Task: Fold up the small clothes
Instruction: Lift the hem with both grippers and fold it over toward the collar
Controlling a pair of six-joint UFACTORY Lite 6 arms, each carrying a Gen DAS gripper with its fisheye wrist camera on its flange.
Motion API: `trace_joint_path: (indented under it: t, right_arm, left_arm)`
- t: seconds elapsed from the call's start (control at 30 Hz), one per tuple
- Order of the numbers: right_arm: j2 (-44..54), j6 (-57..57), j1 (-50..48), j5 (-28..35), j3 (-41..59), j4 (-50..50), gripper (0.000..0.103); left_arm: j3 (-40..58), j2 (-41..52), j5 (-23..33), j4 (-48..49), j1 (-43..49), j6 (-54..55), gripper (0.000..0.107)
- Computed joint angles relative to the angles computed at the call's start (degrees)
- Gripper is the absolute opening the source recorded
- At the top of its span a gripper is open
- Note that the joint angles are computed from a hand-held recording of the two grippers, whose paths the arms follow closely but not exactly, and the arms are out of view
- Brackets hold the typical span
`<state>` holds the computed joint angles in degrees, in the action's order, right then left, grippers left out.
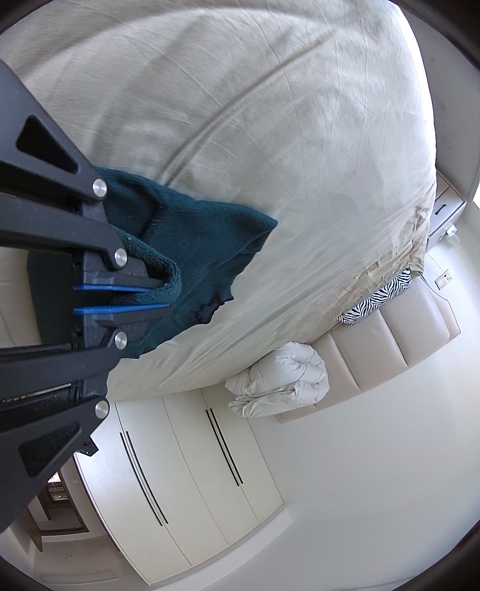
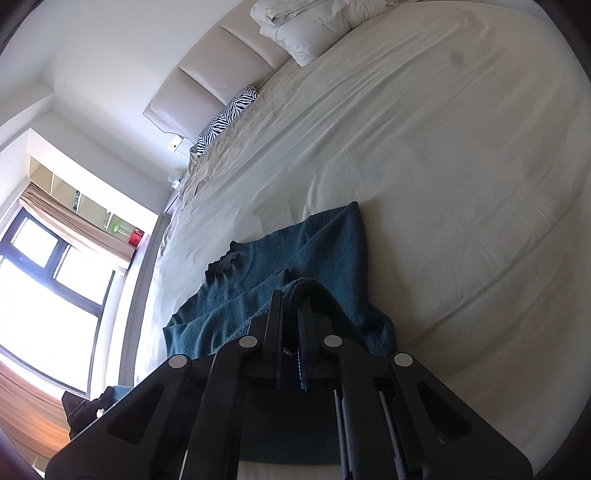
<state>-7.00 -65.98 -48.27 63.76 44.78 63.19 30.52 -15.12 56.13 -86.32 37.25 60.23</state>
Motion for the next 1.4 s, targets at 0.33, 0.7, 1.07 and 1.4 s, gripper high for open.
trace_joint_path:
  t: [0.33,0.7,1.07,1.4]
  right_arm:
    - [13.8,1.9,13.4,-12.8,8.6,7.2,0.005]
    - [31.7,6.8,22.0,-21.6,24.4,10.8,0.005]
    - [45.5,9.4,25.3,-24.0,35.0,12.2,0.007]
    - [41.3,3.0,23.6,-25.1,28.8,19.2,0.053]
  left_arm:
    - [14.7,20.1,-5.7,-7.3,-6.6,3.3,0.006]
    - [34.3,40.4,-11.8,-9.1,-12.8,1.3,0.006]
    - [41.4,49.7,-13.4,-9.5,-13.5,-0.4,0.045]
    - [30.0,37.7,-13.5,-11.8,-13.0,5.9,0.069]
